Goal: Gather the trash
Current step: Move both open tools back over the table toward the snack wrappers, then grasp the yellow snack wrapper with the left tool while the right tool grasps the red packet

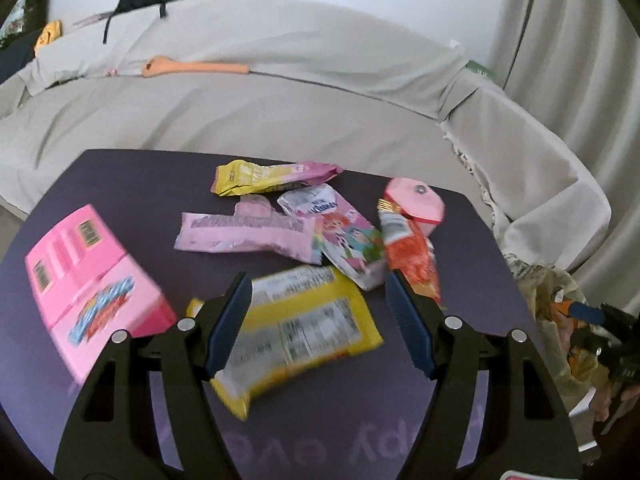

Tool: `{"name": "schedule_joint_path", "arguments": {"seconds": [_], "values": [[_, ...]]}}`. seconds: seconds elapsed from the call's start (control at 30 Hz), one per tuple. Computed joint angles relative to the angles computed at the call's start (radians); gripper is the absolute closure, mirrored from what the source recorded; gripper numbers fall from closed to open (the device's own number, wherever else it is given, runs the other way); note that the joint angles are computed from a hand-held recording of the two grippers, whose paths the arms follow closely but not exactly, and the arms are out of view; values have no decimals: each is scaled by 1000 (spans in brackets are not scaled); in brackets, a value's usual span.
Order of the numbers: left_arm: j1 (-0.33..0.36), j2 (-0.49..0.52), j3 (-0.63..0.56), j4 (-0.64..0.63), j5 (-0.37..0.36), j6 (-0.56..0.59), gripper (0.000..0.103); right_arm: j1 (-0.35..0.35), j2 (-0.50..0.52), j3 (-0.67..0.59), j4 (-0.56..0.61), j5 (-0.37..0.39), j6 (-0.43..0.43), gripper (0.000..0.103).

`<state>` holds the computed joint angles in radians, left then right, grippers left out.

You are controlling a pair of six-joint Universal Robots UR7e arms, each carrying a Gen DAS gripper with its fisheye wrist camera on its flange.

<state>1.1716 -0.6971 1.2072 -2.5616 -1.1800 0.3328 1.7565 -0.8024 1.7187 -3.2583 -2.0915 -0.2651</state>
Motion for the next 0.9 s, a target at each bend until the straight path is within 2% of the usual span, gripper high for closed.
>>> {"name": "schedule_joint_path", "arguments": {"seconds": [0.07,0.13,0.27,0.33,0.43,0.5,0.63,0.73,0.9], "values": [[13,34,-64,68,-11,-29,37,-1,10,-21,24,-11,3,48],[18,45,-77,82,-5,-38,37,-3,23,-49,47,-18,9,48],[25,6,-22,84,-40,-77,37,-9,39,-94,84,-9,28,48],[25,-46,45,101,-65,-119,37,-13,54,-124,111,-2,39,48],[1,-119,167,43,1,-112,37,-12,100,-197,164,2,53,48],[-12,-174,260,-44,39,-113,37,-8,139,-251,174,7,57,48],[-33,-223,343,-126,160,-118,37,3,218,-375,197,52,91,48],[-38,-240,378,-172,223,-97,37,21,279,-471,194,56,96,48],[-13,-272,393,-159,190,-113,37,43,414,-705,283,-5,80,48]]}}
